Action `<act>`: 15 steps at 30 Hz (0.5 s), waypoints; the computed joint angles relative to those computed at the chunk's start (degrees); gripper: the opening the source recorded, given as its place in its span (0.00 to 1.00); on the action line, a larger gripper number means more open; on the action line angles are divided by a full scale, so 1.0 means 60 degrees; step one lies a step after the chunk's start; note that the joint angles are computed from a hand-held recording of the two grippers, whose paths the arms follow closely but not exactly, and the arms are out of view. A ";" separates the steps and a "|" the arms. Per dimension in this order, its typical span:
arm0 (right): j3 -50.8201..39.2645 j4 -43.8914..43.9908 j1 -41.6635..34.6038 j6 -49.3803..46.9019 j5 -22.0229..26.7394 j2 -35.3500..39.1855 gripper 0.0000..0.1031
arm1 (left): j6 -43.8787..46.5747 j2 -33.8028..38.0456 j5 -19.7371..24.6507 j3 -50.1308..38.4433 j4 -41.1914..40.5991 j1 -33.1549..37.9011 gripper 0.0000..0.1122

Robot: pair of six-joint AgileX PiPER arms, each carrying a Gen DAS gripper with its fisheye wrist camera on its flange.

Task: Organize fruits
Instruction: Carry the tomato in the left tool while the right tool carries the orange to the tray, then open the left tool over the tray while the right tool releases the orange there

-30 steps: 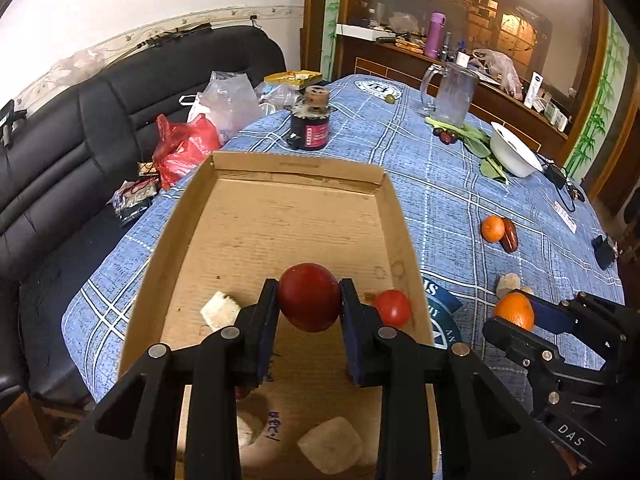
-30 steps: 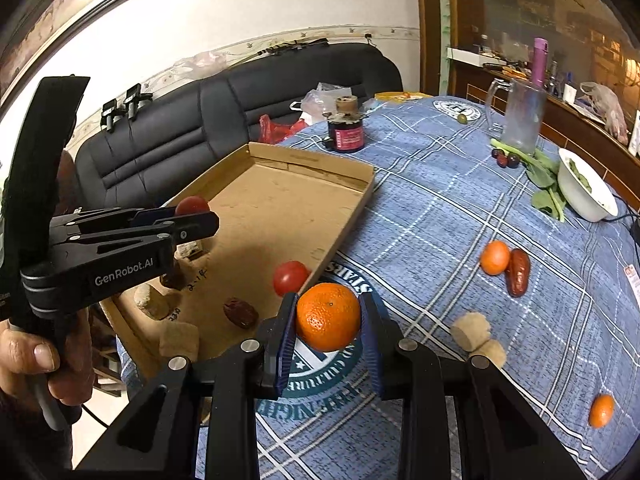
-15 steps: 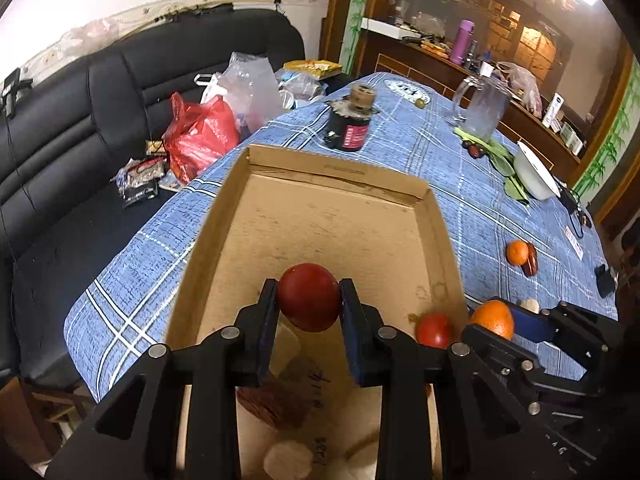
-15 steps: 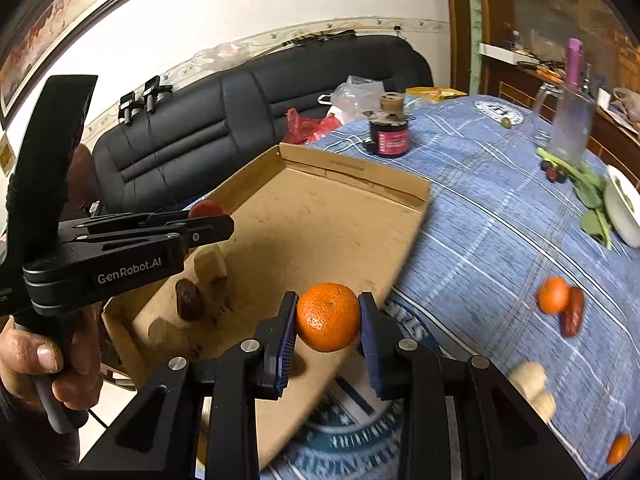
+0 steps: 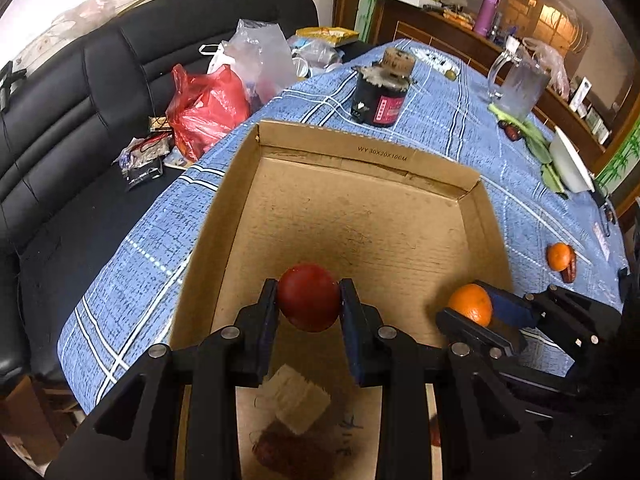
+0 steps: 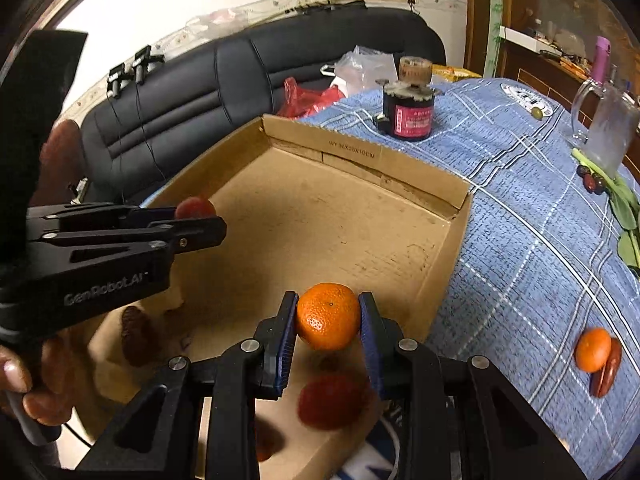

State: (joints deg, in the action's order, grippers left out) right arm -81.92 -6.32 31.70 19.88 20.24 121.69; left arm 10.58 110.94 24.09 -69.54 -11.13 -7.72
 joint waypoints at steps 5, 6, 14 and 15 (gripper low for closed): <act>-0.0367 0.0053 0.0029 -0.0328 0.0206 0.0296 0.29 | -0.0582 0.0479 0.0349 -0.0431 0.0672 -0.0156 0.24; -0.0393 0.0053 0.0043 -0.0354 0.0211 0.0328 0.29 | -0.0736 0.0508 0.0340 -0.0444 0.0846 -0.0204 0.24; -0.0355 -0.0146 0.0126 -0.0279 0.0287 0.0273 0.34 | -0.1606 0.0476 0.0653 -0.0581 0.1636 -0.0321 0.26; -0.0265 -0.0153 0.0129 -0.0252 0.0246 0.0187 0.41 | -0.1573 0.0368 0.0596 -0.0472 0.1595 -0.0290 0.26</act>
